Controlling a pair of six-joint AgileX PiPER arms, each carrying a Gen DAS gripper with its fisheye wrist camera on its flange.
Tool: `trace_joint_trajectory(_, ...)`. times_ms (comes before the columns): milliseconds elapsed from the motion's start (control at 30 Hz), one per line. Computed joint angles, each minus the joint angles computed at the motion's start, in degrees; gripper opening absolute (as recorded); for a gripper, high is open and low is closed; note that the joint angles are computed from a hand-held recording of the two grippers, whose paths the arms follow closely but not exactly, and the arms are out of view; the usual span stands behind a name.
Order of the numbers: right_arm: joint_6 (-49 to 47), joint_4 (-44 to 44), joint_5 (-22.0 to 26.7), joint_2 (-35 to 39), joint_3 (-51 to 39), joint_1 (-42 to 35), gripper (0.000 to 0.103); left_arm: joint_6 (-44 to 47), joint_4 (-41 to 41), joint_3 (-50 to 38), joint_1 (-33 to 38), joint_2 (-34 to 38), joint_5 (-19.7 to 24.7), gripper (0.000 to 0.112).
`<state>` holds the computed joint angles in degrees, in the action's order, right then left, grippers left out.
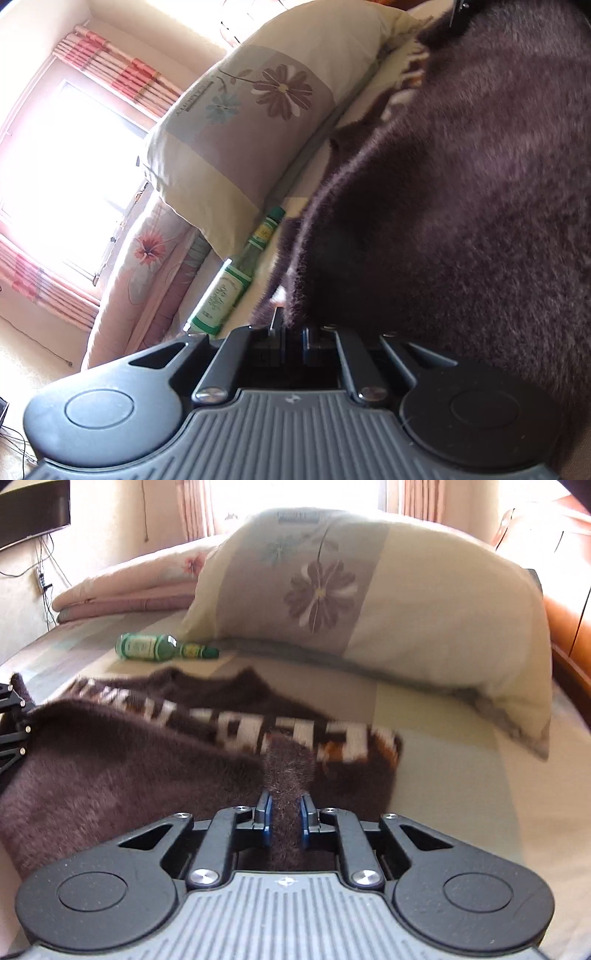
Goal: Fold clothes
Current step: 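Lay the hem over the lettered band and open both grippers, then pull both open grippers back from the folded sweater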
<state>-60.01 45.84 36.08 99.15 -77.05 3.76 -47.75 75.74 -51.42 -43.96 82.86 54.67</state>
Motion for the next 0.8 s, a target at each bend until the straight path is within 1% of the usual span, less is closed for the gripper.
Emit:
trace_joint_trajectory(133, 3.1, -1.9, -1.9, 1.8, -4.8, 1.1, 0.016, 4.4, -1.9, -5.2, 5.6, 1.0, -3.9, 0.008)
trace_joint_trajectory(233, 6.9, -3.8, -3.4, 5.1, -9.3, 2.0, 0.016, 8.2, -6.1, -9.9, 11.0, 3.8, -8.4, 0.008)
trace_joint_trajectory(333, 12.7, -9.1, -4.9, 9.7, -14.1, 3.4, 0.016, 9.3, -8.0, -12.5, 14.7, 7.1, -11.4, 0.008)
trace_joint_trajectory(400, 17.3, -13.3, -4.7, 13.2, -17.6, 4.1, 0.016, 9.7, -10.2, -13.2, 16.6, 8.8, -13.2, 0.008)
trace_joint_trajectory(467, 20.4, -16.1, -4.3, 15.8, -19.9, 4.6, 0.017, 10.1, -12.4, -13.9, 18.5, 10.5, -14.8, 0.015)
trace_joint_trajectory(533, 21.3, -16.1, -4.3, 17.2, -20.3, 4.6, 0.018, 11.3, -15.2, -13.7, 20.0, 10.3, -16.5, 0.016)
trace_joint_trajectory(567, 21.4, -15.5, -4.9, 17.0, -19.4, 4.5, 0.02, 11.8, -16.5, -13.4, 20.5, 9.4, -17.2, 0.017)
trace_joint_trajectory(600, 21.1, -14.3, -6.0, 16.0, -17.8, 4.2, 0.024, 12.9, -17.9, -13.5, 20.9, 8.3, -17.3, 0.021)
trace_joint_trajectory(633, 19.8, -12.3, -7.0, 14.5, -15.8, 3.8, 0.024, 13.7, -19.1, -13.5, 21.2, 7.0, -17.2, 0.028)
trace_joint_trajectory(667, 17.7, -9.7, -7.9, 12.5, -13.5, 3.3, 0.026, 13.7, -19.3, -13.2, 21.5, 5.2, -16.8, 0.032)
trace_joint_trajectory(733, 11.3, -2.8, -8.4, 7.7, -8.6, 2.2, 0.026, 13.0, -19.2, -12.4, 21.8, 1.0, -16.3, 0.046)
trace_joint_trajectory(767, 7.5, 0.8, -7.8, 5.4, -6.4, 1.7, 0.03, 13.7, -20.5, -12.1, 22.2, -1.1, -16.8, 0.049)
trace_joint_trajectory(800, 3.7, 4.2, -6.6, 3.2, -4.4, 1.2, 0.037, 15.2, -23.1, -11.4, 22.7, -3.2, -17.9, 0.054)
